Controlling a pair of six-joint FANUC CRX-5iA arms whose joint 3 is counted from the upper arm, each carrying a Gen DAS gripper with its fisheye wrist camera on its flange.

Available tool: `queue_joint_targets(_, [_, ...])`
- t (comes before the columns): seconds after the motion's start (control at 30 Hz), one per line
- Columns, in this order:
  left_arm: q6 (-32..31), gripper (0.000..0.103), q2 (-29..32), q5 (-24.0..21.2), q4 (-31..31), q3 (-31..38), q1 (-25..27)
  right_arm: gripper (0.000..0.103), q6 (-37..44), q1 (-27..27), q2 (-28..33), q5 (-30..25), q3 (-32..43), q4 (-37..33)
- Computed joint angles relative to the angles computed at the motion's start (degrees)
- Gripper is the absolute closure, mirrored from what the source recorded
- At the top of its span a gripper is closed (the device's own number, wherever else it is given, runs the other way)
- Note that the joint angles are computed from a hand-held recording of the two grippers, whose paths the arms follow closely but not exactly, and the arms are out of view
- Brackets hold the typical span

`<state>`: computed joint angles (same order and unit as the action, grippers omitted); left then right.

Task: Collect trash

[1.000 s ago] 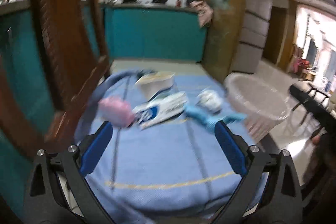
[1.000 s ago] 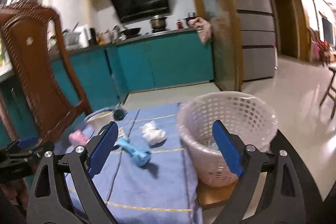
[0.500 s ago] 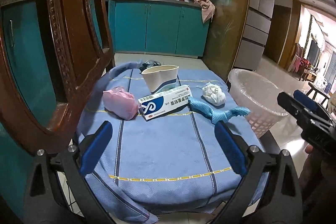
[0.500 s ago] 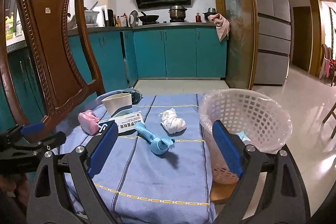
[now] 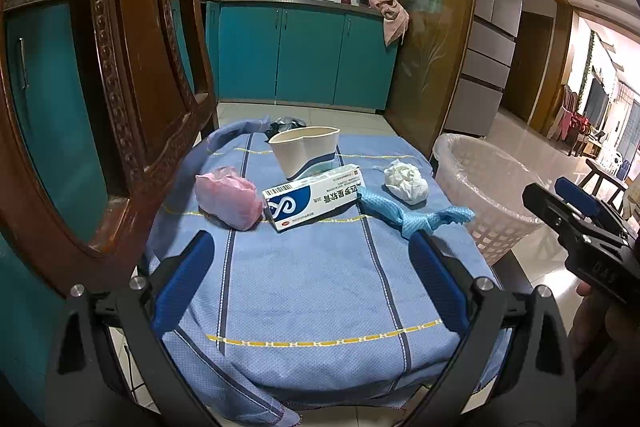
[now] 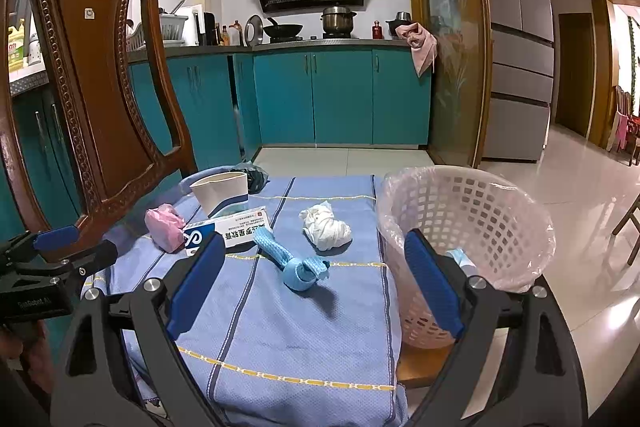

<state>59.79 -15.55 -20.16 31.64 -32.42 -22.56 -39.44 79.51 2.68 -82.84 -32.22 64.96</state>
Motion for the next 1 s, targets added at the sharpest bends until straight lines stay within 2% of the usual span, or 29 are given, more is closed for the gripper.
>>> queue_joint_targets(0.4, [-1.85, 0.006, 0.11, 0.1, 1.72, -0.32, -0.44, 0.014, 0.37, -0.26, -0.19, 1.01, -0.27, -0.56])
queue_joint_targets(0.53, [-2.08, 0.006, 0.17, -0.1, 2.08, -0.32, -0.37, 0.014, 2.24, -1.74, -1.27, 4.52, -1.01, -0.31])
queue_joint_targets(0.63, [-2.33, 0.006, 0.25, -0.09, 2.73, -0.46, -0.35, 0.014, 8.16, -5.89, -3.3, 11.92, -1.13, -1.46])
queue_joint_targets(0.7, [-3.34, 0.006, 0.28, 0.07, 3.88, -0.75, -0.36, 0.014, 10.51, -8.38, -3.96, 14.32, -0.74, -1.24])
queue_joint_targets(0.8, [-2.84, 0.006, 0.54, 0.04, 2.99, -0.48, -0.2, 0.014, 19.37, -13.86, -3.43, 19.43, 2.18, -4.23])
queue_joint_targets(0.9, [-2.79, 0.006, 1.01, -0.46, 3.09, -0.31, 0.15, 0.021, 27.1, -20.31, -1.63, 26.16, 5.46, -9.29])
queue_joint_targets(0.93, [-2.88, 0.006, 1.19, -0.62, 3.24, -0.25, 0.24, 0.021, 30.05, -22.21, -0.57, 27.82, 6.97, -12.17])
queue_joint_targets(1.0, [-3.04, 0.006, 1.5, -0.76, 3.34, -0.08, 0.33, 0.028, 38.42, -25.91, 2.28, 30.31, 11.26, -21.18])
